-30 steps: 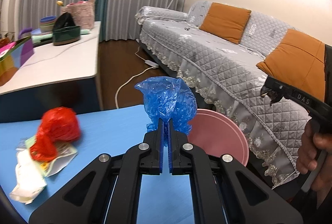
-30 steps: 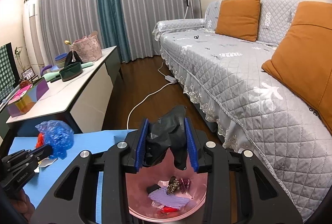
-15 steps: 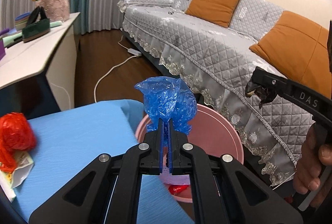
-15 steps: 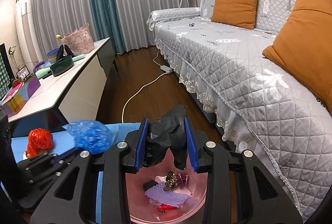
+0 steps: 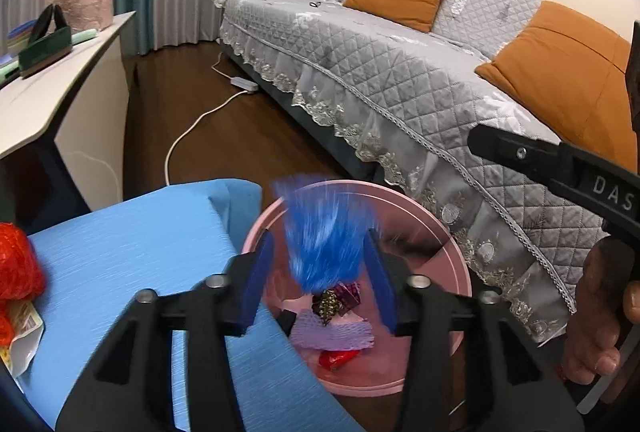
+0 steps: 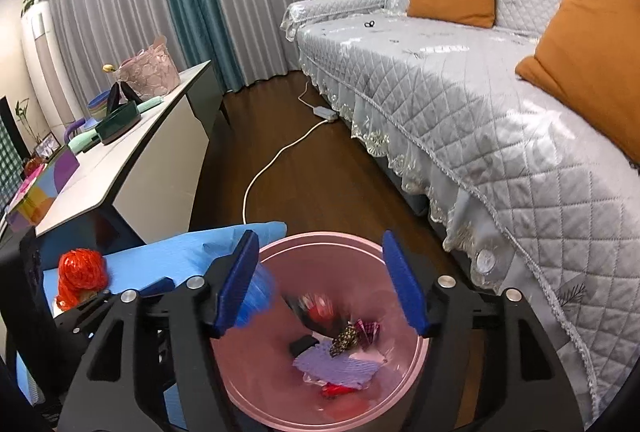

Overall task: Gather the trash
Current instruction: 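Carry the black bag and blue bubble wrap to the pink bin and release both, then move both tools back over the table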

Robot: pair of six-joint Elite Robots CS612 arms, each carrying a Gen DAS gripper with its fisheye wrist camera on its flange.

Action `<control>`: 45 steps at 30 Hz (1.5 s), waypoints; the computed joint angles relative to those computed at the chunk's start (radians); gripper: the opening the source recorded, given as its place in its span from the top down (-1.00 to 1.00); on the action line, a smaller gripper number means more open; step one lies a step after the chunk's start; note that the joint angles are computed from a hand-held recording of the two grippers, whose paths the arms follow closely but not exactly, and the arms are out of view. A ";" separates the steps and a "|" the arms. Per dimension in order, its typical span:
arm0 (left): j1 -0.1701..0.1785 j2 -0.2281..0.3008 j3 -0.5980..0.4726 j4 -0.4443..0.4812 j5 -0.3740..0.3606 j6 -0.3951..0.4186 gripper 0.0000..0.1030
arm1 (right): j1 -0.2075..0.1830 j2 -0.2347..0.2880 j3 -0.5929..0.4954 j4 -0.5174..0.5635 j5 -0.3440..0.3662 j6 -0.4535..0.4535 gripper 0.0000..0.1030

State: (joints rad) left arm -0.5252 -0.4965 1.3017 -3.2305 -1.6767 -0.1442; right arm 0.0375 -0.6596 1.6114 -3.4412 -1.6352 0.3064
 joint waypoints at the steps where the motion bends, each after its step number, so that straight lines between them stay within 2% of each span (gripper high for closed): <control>1: 0.002 -0.004 0.006 -0.003 -0.006 -0.001 0.10 | -0.001 0.000 -0.001 0.002 0.002 0.006 -0.29; 8: 0.007 -0.047 0.083 -0.061 0.020 0.004 0.10 | -0.003 -0.005 0.008 -0.021 0.011 0.055 -0.30; 16: 0.028 -0.133 0.256 -0.203 0.069 0.002 0.12 | 0.025 -0.011 0.006 -0.044 0.022 0.023 -0.31; 22: 0.064 -0.194 0.384 -0.301 0.117 0.001 0.12 | 0.062 -0.012 -0.002 -0.075 0.037 -0.005 -0.29; 26: 0.101 -0.224 0.457 -0.372 0.175 -0.028 0.12 | 0.090 -0.007 -0.009 -0.099 0.045 -0.046 -0.23; 29: 0.129 -0.234 0.495 -0.418 0.232 -0.094 0.12 | 0.106 -0.001 -0.019 -0.102 0.079 -0.055 -0.18; 31: 0.147 -0.235 0.518 -0.437 0.278 -0.184 0.12 | 0.113 0.003 -0.026 -0.096 0.096 -0.055 -0.17; 34: 0.169 -0.231 0.531 -0.389 0.350 -0.311 0.12 | 0.126 0.014 -0.045 -0.072 0.111 -0.071 -0.17; 37: 0.206 -0.222 0.519 -0.326 0.291 -0.428 0.12 | 0.136 0.024 -0.066 -0.048 0.125 -0.084 -0.17; 41: 0.235 -0.204 0.513 -0.303 0.231 -0.529 0.12 | 0.151 0.040 -0.097 -0.017 0.135 -0.104 -0.17; 43: 0.251 -0.191 0.503 -0.293 0.176 -0.588 0.12 | 0.158 0.046 -0.110 -0.004 0.136 -0.113 -0.17; 45: 0.254 -0.178 0.494 -0.294 0.136 -0.634 0.12 | 0.165 0.054 -0.123 0.010 0.138 -0.125 -0.17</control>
